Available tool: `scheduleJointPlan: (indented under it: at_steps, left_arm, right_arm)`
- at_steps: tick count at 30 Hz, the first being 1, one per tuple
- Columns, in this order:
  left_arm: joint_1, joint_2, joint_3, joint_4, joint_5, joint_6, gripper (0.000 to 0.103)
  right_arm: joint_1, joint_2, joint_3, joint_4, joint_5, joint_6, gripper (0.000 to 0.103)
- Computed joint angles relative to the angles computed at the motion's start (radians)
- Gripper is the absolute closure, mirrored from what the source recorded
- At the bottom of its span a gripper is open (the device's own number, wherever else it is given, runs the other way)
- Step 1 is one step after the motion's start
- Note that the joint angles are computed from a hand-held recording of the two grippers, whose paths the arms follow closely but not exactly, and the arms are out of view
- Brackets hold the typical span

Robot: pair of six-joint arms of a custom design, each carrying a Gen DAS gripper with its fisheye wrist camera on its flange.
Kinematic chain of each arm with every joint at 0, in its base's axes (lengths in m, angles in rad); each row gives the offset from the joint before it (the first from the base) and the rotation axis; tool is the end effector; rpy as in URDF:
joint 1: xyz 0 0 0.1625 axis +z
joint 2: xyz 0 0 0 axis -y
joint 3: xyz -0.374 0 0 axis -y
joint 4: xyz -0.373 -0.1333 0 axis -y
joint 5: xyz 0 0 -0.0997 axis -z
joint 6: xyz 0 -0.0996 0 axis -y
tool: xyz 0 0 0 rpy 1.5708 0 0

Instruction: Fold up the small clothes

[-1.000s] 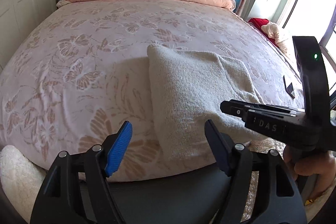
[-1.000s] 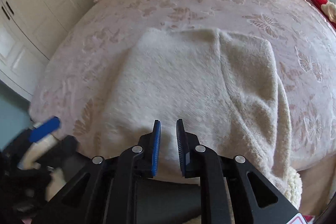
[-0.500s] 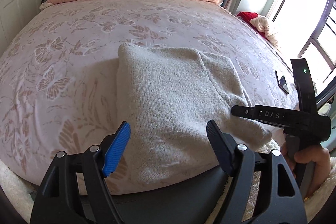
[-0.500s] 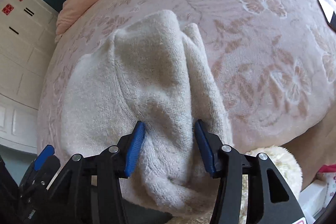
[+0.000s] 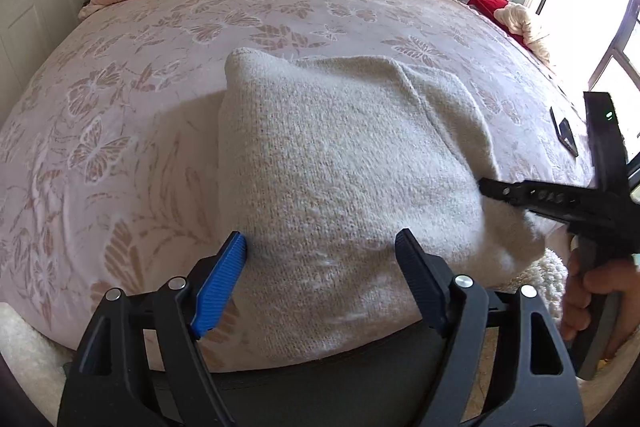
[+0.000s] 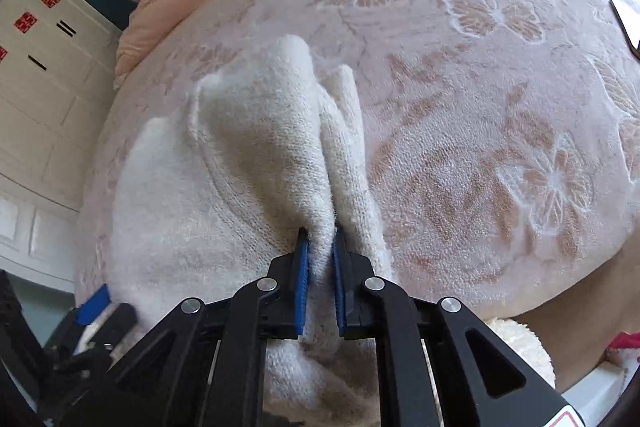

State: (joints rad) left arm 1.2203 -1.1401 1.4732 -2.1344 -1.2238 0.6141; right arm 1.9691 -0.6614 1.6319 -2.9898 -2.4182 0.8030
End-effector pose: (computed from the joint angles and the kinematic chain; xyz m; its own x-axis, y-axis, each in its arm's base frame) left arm -0.0583 -0.6464 0.3120 -0.5510 0.7311 -0.4022 0.7975 0.6033 0.0040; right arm 0.2962 -0.5527 0.0683 -0.7628 0.6273 0.1572 0.2869 0.5460 -0.7871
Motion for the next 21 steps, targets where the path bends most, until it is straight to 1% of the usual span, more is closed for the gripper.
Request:
scheduleJointPlan:
  at_steps: [1, 3, 4, 5, 6, 7, 9, 10, 12, 13, 14, 15, 16, 17, 18, 19, 20, 21]
  left_arm:
    - [0.0, -0.001, 0.003, -0.006, 0.007, 0.009, 0.027]
    - [0.004, 0.004, -0.02, 0.024, 0.009, -0.009, 0.027]
    - [0.008, 0.005, -0.033, 0.038, -0.001, -0.022, 0.027]
    - [0.01, 0.001, -0.035, 0.034, -0.005, -0.029, 0.027]
    - [0.011, -0.003, -0.037, 0.025, -0.007, -0.031, 0.027]
    - [0.013, -0.006, -0.04, 0.021, -0.012, -0.03, 0.027]
    - [0.012, -0.015, -0.037, 0.0, -0.009, -0.029, 0.027]
    - [0.012, -0.017, -0.041, -0.001, -0.011, -0.032, 0.027]
    - [0.014, -0.016, -0.052, 0.003, -0.007, -0.042, 0.026]
    - [0.015, -0.015, -0.055, 0.004, -0.002, -0.047, 0.026]
    - [0.017, -0.014, -0.06, 0.007, 0.0, -0.053, 0.026]
    - [0.018, -0.011, -0.069, 0.012, 0.003, -0.059, 0.026]
    - [0.019, -0.01, -0.077, 0.018, 0.005, -0.066, 0.026]
    - [0.022, -0.008, -0.087, 0.026, -0.002, -0.069, 0.026]
    - [0.024, -0.005, -0.097, 0.032, -0.009, -0.074, 0.024]
    - [0.025, -0.001, -0.106, 0.035, -0.01, -0.081, 0.022]
    - [0.027, 0.006, -0.118, 0.042, -0.02, -0.094, 0.019]
    - [0.032, 0.016, -0.135, 0.056, -0.033, -0.116, 0.018]
  right_arm:
    - [0.023, 0.001, -0.016, 0.006, -0.03, 0.004, 0.093]
    - [0.079, 0.018, -0.071, 0.059, -0.128, -0.008, 0.093]
    - [0.109, 0.035, -0.108, 0.072, -0.174, -0.04, 0.092]
    - [0.131, 0.055, -0.141, 0.058, -0.197, -0.087, 0.087]
    - [0.147, 0.074, -0.17, 0.031, -0.197, -0.139, 0.085]
    - [0.153, 0.094, -0.199, 0.025, -0.173, -0.181, 0.085]
    - [0.144, 0.136, -0.255, 0.072, -0.1, -0.221, 0.086]
    - [0.132, 0.163, -0.281, 0.108, -0.061, -0.226, 0.086]
    - [0.09, 0.219, -0.332, 0.238, 0.016, -0.193, 0.087]
    - [0.067, 0.255, -0.358, 0.3, 0.02, -0.191, 0.09]
    - [0.066, 0.28, -0.376, 0.321, -0.006, -0.208, 0.094]
    - [0.072, 0.275, -0.37, 0.302, -0.012, -0.211, 0.094]
    - [0.081, 0.253, -0.359, 0.304, -0.003, -0.187, 0.093]
    - [0.089, 0.225, -0.336, 0.283, -0.001, -0.173, 0.091]
    - [0.103, 0.198, -0.304, 0.233, -0.02, -0.168, 0.085]
    - [0.116, 0.168, -0.266, 0.184, -0.055, -0.162, 0.078]
    - [0.127, 0.143, -0.233, 0.159, -0.1, -0.141, 0.059]
    - [0.134, 0.12, -0.202, 0.146, -0.156, -0.112, 0.042]
